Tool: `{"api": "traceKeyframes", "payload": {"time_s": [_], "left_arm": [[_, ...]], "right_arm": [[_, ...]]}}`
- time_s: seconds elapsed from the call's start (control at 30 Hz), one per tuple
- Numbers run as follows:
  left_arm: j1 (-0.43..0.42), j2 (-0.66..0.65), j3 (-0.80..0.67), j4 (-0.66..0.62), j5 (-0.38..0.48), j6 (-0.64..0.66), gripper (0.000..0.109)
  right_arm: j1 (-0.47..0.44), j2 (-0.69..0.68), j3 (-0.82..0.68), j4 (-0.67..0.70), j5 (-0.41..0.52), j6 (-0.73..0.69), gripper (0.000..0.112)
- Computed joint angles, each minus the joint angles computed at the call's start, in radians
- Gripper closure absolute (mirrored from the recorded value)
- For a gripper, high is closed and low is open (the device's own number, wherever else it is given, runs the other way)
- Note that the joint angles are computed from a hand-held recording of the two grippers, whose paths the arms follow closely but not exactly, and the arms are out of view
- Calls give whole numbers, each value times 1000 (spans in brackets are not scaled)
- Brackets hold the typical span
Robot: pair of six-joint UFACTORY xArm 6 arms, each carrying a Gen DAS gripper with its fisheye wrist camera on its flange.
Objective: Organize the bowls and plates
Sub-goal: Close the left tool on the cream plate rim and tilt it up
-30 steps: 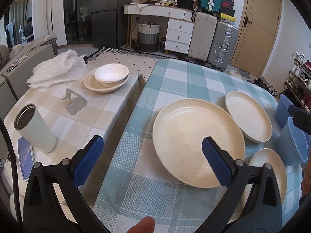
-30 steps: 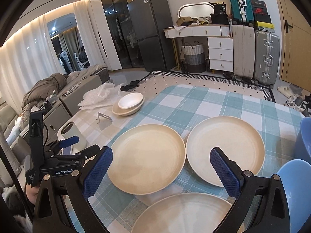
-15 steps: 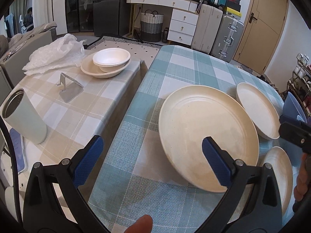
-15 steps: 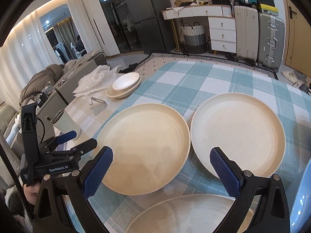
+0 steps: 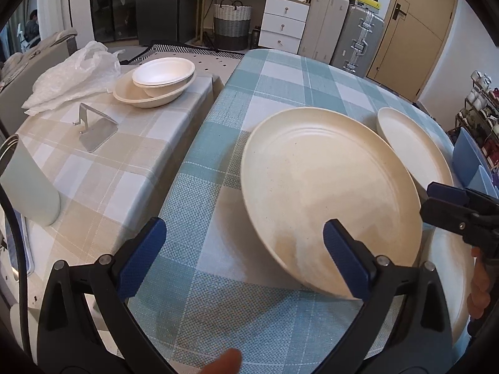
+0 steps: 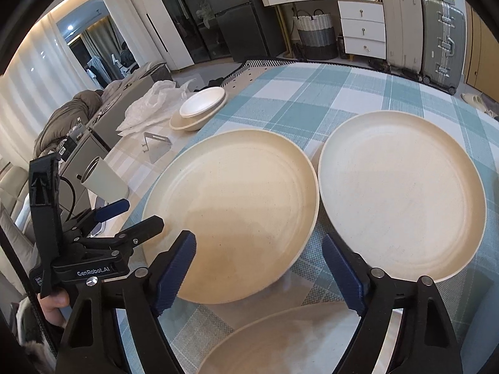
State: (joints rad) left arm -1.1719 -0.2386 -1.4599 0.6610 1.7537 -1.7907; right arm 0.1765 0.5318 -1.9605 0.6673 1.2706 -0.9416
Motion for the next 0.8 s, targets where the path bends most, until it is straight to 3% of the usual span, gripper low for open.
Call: {"api": "traceKeyframes", "payload": {"time_s": [0.07,0.2,0.47,0.8], "left_arm": [[7,-9,13,-11,-20,1,12],[13,-36,52,-20,-69,-10,19],[22,-39,71,-27,-123,10,56],[20,-41,83,-12,-153,13,84]], "right_arm": [[6,3,3,-23,-13,9,29],[18,21,-9,-70,-26,38,47],[31,24,9,-103,-61,63,64],[42,-4,65,-130,-141,72,85]]}}
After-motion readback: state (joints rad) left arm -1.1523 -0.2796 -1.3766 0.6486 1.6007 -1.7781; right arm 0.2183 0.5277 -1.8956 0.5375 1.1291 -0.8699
